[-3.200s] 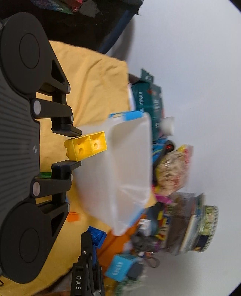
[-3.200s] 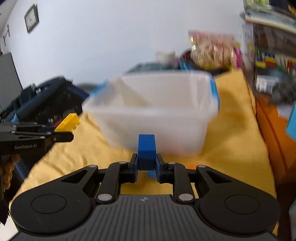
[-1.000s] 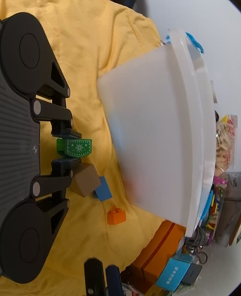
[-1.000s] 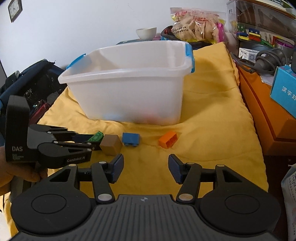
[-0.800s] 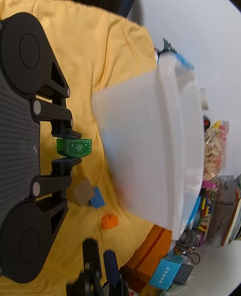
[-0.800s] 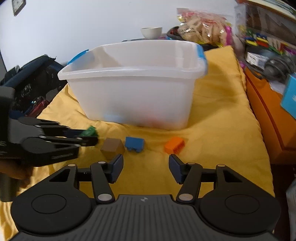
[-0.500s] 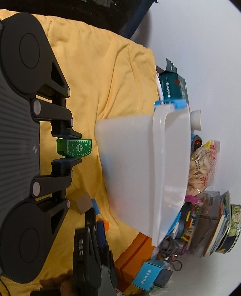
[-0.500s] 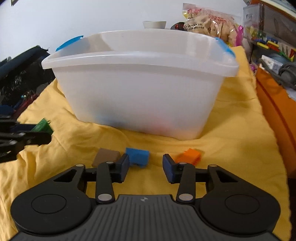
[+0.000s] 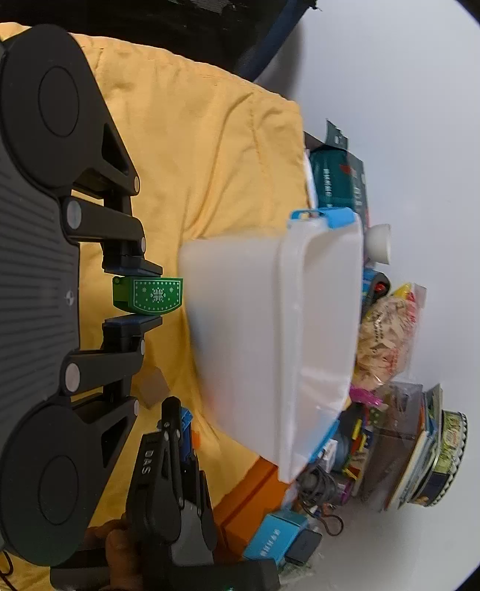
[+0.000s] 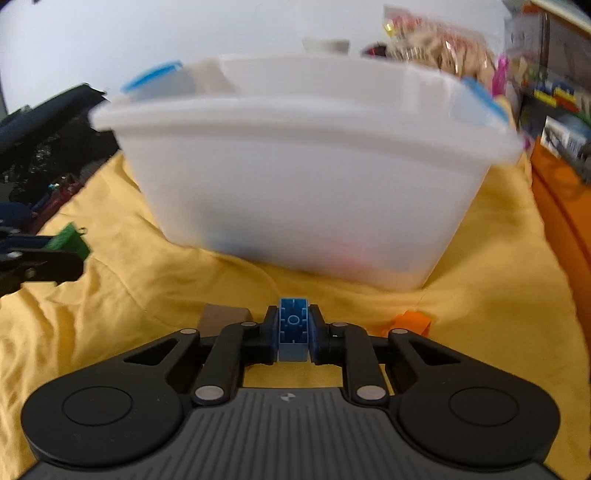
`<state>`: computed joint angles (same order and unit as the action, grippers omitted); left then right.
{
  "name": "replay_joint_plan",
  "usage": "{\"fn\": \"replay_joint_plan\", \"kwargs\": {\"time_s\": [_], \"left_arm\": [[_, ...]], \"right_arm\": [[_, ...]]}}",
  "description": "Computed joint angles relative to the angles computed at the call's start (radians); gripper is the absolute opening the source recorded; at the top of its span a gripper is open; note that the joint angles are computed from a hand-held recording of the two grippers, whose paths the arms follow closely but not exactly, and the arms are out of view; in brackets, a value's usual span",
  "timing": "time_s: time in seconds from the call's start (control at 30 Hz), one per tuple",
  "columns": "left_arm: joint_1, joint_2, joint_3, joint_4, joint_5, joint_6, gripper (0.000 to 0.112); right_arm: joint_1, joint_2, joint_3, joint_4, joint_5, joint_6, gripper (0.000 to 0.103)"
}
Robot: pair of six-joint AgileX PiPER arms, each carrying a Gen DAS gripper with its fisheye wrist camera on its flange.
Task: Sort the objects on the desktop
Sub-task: 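Grasp the green printed brick with the left tool while the right tool grasps a blue brick, then carry the green and blue bricks over the bin and open both tools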
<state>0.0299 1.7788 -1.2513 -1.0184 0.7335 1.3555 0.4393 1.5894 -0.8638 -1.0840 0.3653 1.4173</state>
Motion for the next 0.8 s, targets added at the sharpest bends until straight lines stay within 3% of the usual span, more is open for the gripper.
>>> {"fn": "replay_joint_plan", "kwargs": {"time_s": [0.27,0.43,0.6,0.8], "left_arm": [[-0.001,-0.076,-0.026,0.021,0.049,-0.063,0.023],[-0.01,-0.079,-0.172,0.066,0.101,-0.198,0.024],[-0.062,-0.02,-0.356,0.115,0.11,-0.314,0.024],[-0.138,0.107,-0.579,0.229,0.101,-0.462,0.024]], "right_arm": [[0.013,-0.265,0.063,0.087,0.041,-0.086,0.017],[-0.046,-0.352,0.004,0.153,0.04,-0.204,0.017],[-0.144,-0.306,-0.124,0.36,0.003,-0.459,0.018],[-0.237,-0.163,-0.29,0.667,-0.009,-0.798,0.018]]}}
